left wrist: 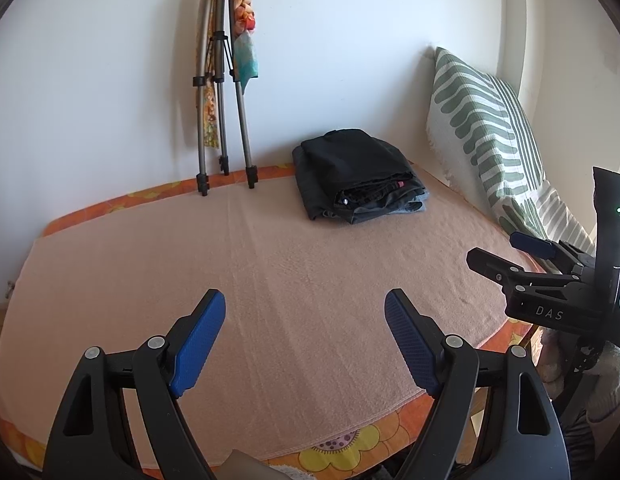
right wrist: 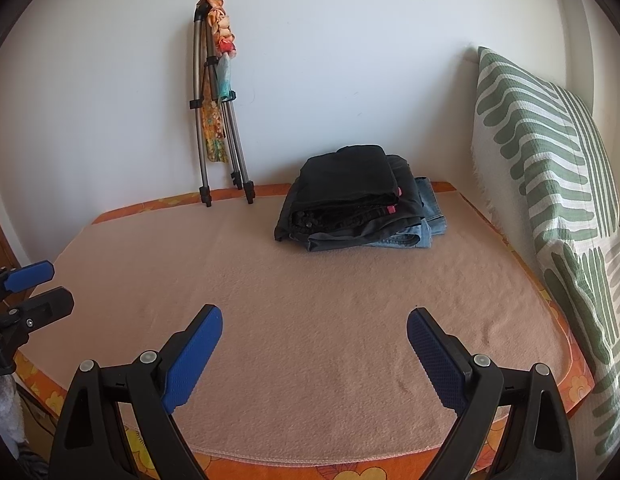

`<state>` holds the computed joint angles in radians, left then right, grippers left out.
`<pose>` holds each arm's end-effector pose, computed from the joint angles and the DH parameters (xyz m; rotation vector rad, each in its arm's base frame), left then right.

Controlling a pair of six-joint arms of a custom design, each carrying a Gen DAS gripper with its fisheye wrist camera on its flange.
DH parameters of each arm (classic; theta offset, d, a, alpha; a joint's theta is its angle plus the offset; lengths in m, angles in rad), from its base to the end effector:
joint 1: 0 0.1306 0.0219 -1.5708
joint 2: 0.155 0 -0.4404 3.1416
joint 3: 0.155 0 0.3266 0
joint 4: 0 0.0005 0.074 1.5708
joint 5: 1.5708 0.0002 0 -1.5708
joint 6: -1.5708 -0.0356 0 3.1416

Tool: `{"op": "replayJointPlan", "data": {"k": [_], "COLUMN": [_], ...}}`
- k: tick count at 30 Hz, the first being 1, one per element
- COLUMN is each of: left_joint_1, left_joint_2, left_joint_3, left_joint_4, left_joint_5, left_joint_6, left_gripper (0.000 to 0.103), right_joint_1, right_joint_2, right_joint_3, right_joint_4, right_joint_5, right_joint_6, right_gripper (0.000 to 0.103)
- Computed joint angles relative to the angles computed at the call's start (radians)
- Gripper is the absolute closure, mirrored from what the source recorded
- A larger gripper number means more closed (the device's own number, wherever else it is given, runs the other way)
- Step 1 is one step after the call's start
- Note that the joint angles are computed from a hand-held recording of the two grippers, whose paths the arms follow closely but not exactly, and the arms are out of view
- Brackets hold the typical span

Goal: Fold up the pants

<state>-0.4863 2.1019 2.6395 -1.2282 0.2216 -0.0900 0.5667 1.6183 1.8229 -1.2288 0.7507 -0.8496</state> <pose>0.5841 -0.3182 0.5692 0.7623 2.1516 -0.4600 0.4200 0.2379 0.5428 0.5620 2.1877 -0.2626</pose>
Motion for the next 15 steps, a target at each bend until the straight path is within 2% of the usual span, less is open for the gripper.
{"op": "replayJointPlan", "data": {"k": [15], "left_joint_1": [-0.002], "left_joint_2": [-0.009], "left_joint_3": [-0.019], "left_joint_4": [0.019], "left_joint_5": [-0.015], "left_joint_6": [0.005], "left_gripper": [0.021], "right_joint_1": [-0.002], "right_joint_2": [0.0], "right_joint_3": [0.002], "right_joint_4": [0.007], "right_joint_5": [-0.01], "right_joint_6": [-0.003], "right_gripper": [0.008]}}
